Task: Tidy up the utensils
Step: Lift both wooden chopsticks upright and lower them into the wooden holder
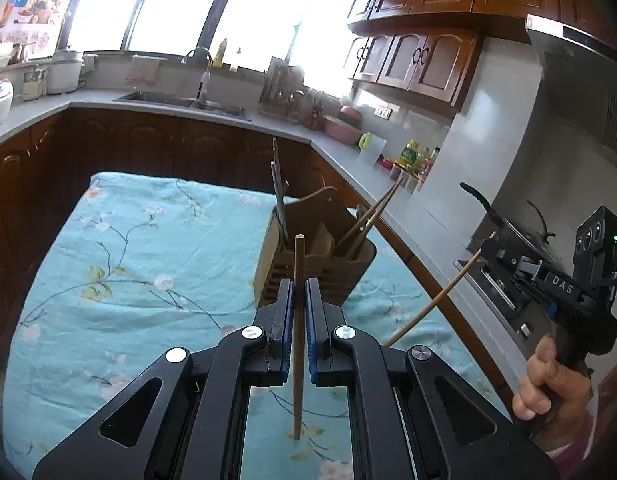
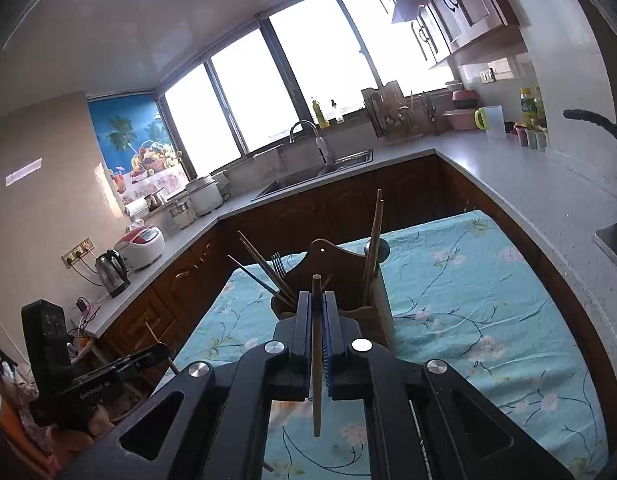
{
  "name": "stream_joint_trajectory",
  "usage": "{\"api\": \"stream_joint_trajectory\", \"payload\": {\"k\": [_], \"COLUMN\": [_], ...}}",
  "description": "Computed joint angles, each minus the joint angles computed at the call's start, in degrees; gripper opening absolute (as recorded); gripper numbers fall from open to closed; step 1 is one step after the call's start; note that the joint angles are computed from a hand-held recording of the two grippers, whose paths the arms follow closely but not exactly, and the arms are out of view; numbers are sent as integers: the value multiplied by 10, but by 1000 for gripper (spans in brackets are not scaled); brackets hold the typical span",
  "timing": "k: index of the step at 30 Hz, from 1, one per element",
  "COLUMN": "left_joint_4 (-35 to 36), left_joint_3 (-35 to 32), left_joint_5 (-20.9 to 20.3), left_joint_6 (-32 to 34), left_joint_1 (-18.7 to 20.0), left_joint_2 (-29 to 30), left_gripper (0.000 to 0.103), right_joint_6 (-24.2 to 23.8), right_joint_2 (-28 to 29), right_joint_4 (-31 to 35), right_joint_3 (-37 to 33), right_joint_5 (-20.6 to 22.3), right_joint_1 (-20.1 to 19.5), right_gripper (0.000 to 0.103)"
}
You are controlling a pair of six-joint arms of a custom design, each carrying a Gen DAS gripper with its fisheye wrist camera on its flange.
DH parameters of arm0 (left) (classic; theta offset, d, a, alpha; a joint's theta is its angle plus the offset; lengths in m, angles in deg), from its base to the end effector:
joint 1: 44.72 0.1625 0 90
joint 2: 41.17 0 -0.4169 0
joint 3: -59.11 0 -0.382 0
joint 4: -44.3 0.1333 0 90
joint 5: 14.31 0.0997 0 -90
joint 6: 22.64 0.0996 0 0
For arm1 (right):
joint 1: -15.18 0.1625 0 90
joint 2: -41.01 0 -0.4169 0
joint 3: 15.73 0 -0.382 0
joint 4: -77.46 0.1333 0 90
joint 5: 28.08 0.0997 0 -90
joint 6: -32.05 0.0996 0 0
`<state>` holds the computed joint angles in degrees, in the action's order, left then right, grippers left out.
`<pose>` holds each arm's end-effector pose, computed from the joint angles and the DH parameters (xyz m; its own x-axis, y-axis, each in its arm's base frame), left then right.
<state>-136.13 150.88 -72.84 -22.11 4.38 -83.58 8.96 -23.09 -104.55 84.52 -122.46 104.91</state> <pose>-0.3101 -0.6410 0.1553 -0.8646 0.3045 -0.3996 0.5016 0.5671 -0.6533 0.1227 -0.6293 0.3390 -0.9180 -0.1576 0.3640 -0.3885 0.5429 -0.7446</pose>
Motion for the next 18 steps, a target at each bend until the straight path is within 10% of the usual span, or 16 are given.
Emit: {"api": "stream_joint_trajectory", "payload": {"k": [18], "left_joint_4": [-47], "left_joint_3": [-42], "left_joint_5": [5], "left_joint_6": [31], "left_joint_1": [-4], "left_joint_2": [17], "left_gripper": [5], "right_joint_6": [-3], "right_joint_2": [3], "right_joint_4": [-6], "right_joint_3": [-17], "right_joint_5": [0], "right_joint_1": [3], "right_gripper": [5]}}
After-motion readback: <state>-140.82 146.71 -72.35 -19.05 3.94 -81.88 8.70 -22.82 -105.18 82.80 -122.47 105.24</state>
